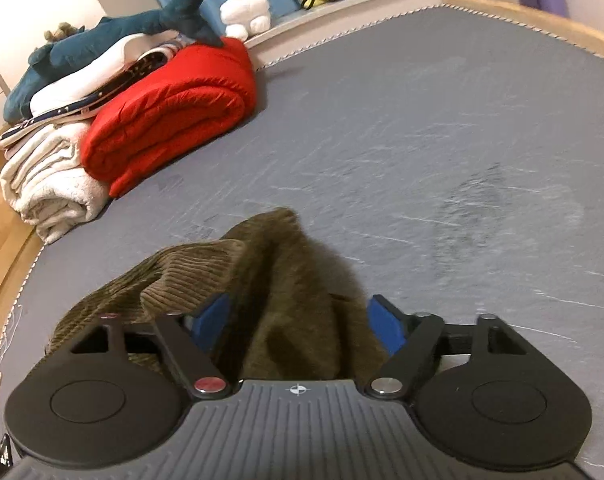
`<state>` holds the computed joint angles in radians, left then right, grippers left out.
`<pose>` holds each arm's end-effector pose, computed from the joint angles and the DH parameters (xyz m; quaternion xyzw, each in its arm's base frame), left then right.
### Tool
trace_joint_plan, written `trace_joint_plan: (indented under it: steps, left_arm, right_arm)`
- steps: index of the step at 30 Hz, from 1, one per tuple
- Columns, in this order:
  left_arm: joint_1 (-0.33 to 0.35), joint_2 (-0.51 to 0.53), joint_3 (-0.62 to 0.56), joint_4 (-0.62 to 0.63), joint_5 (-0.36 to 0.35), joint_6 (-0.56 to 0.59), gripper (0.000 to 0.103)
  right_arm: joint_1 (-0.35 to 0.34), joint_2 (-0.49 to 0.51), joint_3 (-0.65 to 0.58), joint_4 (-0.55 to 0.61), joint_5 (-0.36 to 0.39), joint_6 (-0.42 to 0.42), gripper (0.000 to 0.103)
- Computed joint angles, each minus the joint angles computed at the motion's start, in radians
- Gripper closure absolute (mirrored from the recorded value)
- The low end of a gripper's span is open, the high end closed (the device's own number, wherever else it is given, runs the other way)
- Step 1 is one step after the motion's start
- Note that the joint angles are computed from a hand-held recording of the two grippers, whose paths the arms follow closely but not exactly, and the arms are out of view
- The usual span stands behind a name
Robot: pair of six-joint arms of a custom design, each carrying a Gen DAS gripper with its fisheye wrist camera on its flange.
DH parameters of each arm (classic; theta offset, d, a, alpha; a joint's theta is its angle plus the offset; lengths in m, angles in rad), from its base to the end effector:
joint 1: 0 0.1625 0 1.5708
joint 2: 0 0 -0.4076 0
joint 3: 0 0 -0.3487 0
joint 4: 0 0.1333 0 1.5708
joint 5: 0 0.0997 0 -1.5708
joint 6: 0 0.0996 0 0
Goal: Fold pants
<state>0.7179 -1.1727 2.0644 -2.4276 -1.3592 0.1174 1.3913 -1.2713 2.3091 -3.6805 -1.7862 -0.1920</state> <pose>-0.2550 -0.4275 0.1661 0.4653 0.8787 -0.0218 0.1048 0.0333 -0.4437 0.2926 -0.0495 -0.8551 0.4819 0.1846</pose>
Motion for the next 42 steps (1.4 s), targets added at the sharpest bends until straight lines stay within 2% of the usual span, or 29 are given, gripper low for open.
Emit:
trace_joint_plan:
  steps: [3,5,7,10,12,15,17,21,23,28,29,30,36,40,41,42]
  left_arm:
    - [-0.002,-0.002,0.002,-0.029,0.014,-0.025,0.045]
    - [0.0,0.004,-0.003,-0.036,0.03,-0.032,0.045]
    - [0.005,0.01,-0.011,-0.036,0.044,-0.042,0.045]
    - [0.008,0.019,-0.024,-0.047,0.068,-0.057,0.045]
    - [0.011,0.019,-0.031,-0.056,0.08,-0.071,0.045]
    - [0.014,0.02,-0.036,-0.075,0.103,-0.094,0.044]
    - [0.015,0.02,-0.041,-0.086,0.118,-0.115,0.043]
    - [0.018,0.017,-0.05,-0.097,0.141,-0.163,0.043]
    - [0.018,0.013,-0.052,-0.1,0.149,-0.179,0.043]
    - [0.014,0.001,-0.055,-0.101,0.16,-0.212,0.043]
    - [0.013,-0.002,-0.055,-0.102,0.163,-0.216,0.043]
    - [0.01,-0.004,-0.054,-0.104,0.167,-0.223,0.043]
    - [0.002,-0.003,-0.053,-0.111,0.186,-0.25,0.043]
    - [0.001,0.004,-0.054,-0.118,0.21,-0.275,0.043]
    - [0.001,0.004,-0.054,-0.119,0.215,-0.28,0.043]
    - [0.002,0.004,-0.054,-0.12,0.22,-0.284,0.043]
  right_arm:
    - [0.032,0.064,-0.061,0.036,-0.035,0.005,0.016]
    - [0.044,0.099,-0.091,0.062,-0.061,0.008,0.014]
    - [0.063,0.136,-0.122,0.071,-0.122,-0.004,0.015]
    - [0.074,0.158,-0.142,0.091,-0.181,-0.005,0.027]
    - [0.072,0.153,-0.138,0.091,-0.191,-0.006,0.041]
    - [0.06,0.113,-0.11,0.106,-0.161,-0.001,0.058]
    - [0.062,0.083,-0.089,0.115,-0.146,-0.007,0.066]
    - [0.084,0.023,-0.047,0.142,-0.129,-0.045,0.078]
    - [0.095,-0.022,-0.018,0.168,-0.123,-0.069,0.08]
    - [0.104,-0.171,0.056,0.303,-0.059,-0.127,0.086]
    - [0.104,-0.201,0.071,0.325,-0.053,-0.141,0.09]
    - [0.101,-0.236,0.088,0.349,-0.044,-0.156,0.1]
    - [0.033,-0.381,0.162,0.451,-0.043,-0.192,0.103]
    - [-0.013,-0.355,0.195,0.362,-0.068,-0.208,0.097]
    - [-0.019,-0.34,0.199,0.324,-0.064,-0.205,0.088]
    - [-0.024,-0.326,0.203,0.292,-0.054,-0.198,0.073]
